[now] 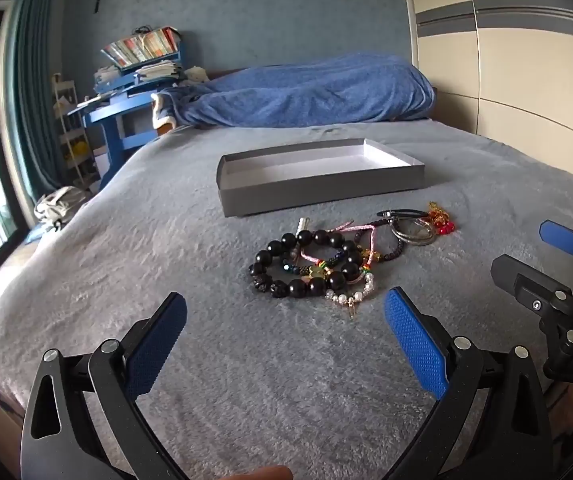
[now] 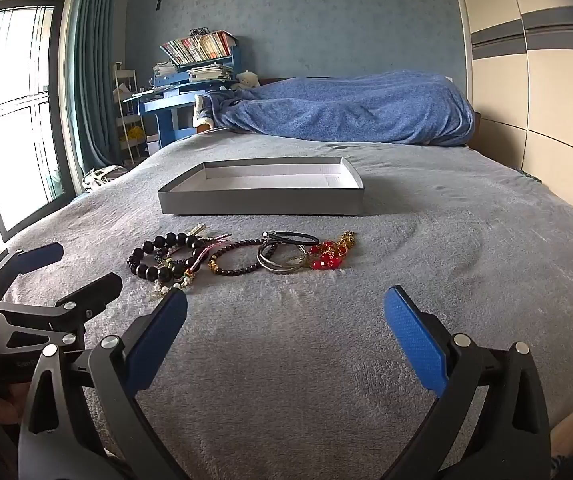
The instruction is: Organize jewelry
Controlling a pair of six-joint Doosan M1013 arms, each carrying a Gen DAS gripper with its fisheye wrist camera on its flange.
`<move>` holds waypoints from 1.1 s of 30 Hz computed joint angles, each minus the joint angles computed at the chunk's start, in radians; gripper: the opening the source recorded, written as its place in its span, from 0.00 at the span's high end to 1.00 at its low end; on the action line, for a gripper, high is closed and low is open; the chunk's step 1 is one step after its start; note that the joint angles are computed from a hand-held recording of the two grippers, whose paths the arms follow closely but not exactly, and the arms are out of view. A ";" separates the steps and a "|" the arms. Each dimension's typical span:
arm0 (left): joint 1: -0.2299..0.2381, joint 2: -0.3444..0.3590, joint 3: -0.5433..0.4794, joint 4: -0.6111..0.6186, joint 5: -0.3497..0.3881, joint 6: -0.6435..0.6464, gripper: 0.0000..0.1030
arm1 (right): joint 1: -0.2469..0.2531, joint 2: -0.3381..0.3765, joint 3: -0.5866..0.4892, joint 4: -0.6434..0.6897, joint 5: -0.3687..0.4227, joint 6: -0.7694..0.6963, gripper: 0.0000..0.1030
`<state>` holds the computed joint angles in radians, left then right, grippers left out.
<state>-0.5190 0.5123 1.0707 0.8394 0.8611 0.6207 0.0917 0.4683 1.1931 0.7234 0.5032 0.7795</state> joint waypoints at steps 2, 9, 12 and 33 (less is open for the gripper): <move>-0.003 -0.011 0.006 -0.004 -0.003 0.000 0.05 | 0.000 0.000 0.000 -0.002 -0.001 0.002 0.05; -0.002 -0.007 0.002 -0.014 -0.008 0.001 0.05 | 0.001 0.001 0.000 -0.001 -0.002 0.001 0.05; 0.002 -0.015 0.010 -0.027 -0.020 0.009 0.05 | 0.001 0.001 0.000 -0.001 -0.002 0.001 0.05; 0.014 -0.025 0.021 -0.045 -0.041 -0.025 0.05 | 0.002 0.008 -0.011 -0.015 -0.003 0.024 0.05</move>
<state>-0.5047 0.4871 1.0918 0.7941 0.8199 0.5957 0.0937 0.4767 1.1821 0.7081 0.5006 0.8035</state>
